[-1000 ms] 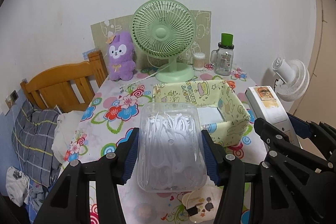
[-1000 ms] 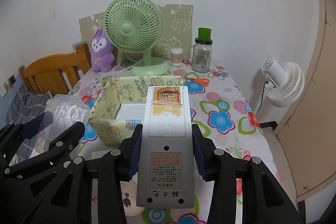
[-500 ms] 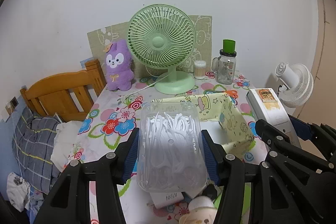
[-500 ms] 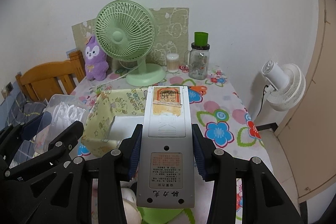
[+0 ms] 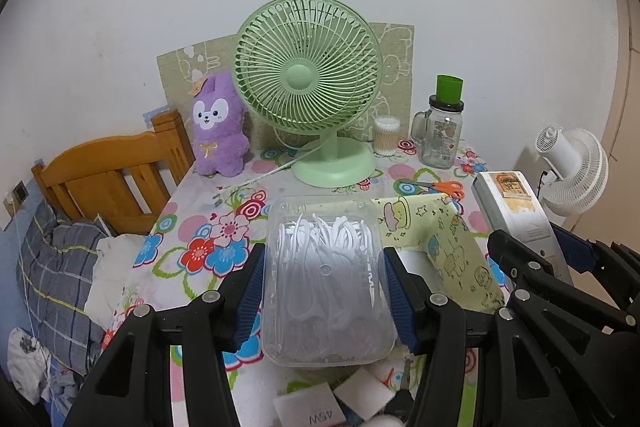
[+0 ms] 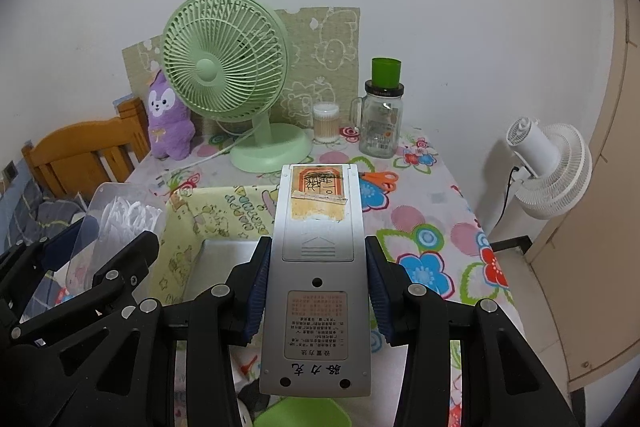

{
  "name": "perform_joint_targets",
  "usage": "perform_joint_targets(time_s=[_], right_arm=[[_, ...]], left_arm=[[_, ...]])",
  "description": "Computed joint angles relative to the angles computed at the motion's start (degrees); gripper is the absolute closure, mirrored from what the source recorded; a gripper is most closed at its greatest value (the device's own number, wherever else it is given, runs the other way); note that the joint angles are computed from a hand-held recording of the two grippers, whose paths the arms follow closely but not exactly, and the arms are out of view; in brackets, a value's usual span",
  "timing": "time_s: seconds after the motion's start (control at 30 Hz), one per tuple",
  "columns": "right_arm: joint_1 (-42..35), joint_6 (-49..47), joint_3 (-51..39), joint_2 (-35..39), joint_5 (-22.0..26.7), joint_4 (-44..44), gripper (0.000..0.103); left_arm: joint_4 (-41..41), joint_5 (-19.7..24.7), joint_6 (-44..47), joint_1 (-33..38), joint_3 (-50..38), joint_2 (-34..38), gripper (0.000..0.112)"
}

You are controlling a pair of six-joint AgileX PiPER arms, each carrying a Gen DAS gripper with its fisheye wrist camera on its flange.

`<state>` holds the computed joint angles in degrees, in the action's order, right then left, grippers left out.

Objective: Organize rigid objects
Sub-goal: 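Lift the floss-pick box with the left tool while the right tool carries the remote, then lower the floss-pick box into the fabric box while the right tool lowers the remote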

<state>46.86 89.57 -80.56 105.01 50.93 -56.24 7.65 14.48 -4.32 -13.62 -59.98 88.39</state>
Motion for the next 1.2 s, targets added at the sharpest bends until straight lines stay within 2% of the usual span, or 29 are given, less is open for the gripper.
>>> perform_joint_targets(time_s=[0.1, 0.17, 0.23, 0.63, 0.77, 1.2], right_arm=[[-1.35, -1.45, -1.9, 1.78, -0.83, 0.47, 0.056], [-2.85, -3.45, -3.16, 2.95, -2.42, 1.86, 0.056], [-4.24, -5.01, -4.45, 4.22, -3.53, 3.22, 0.056], [-8.15, -8.69, -8.97, 8.85, -6.3, 6.67, 0.056], [-8.59, -9.67, -10.06, 9.91, -7.36, 7.31, 0.056], [-10.34, -18.13, -15.9, 15.98, -8.86, 15.41, 0.056]], left_arm=[[-2.84, 0.17, 2.49, 0.52, -2.18, 2.62, 0.054], [-9.06, 1.29, 8.57, 1.41, -4.53, 5.02, 0.054], [-10.75, 2.17, 10.11, 1.62, -6.53, 7.16, 0.054], [-10.03, 3.49, 9.49, 1.68, -11.19, 13.88, 0.054], [-12.85, 4.35, 12.31, 1.8, -12.26, 15.72, 0.054], [-12.81, 6.04, 12.32, 1.11, -15.13, 20.85, 0.053]])
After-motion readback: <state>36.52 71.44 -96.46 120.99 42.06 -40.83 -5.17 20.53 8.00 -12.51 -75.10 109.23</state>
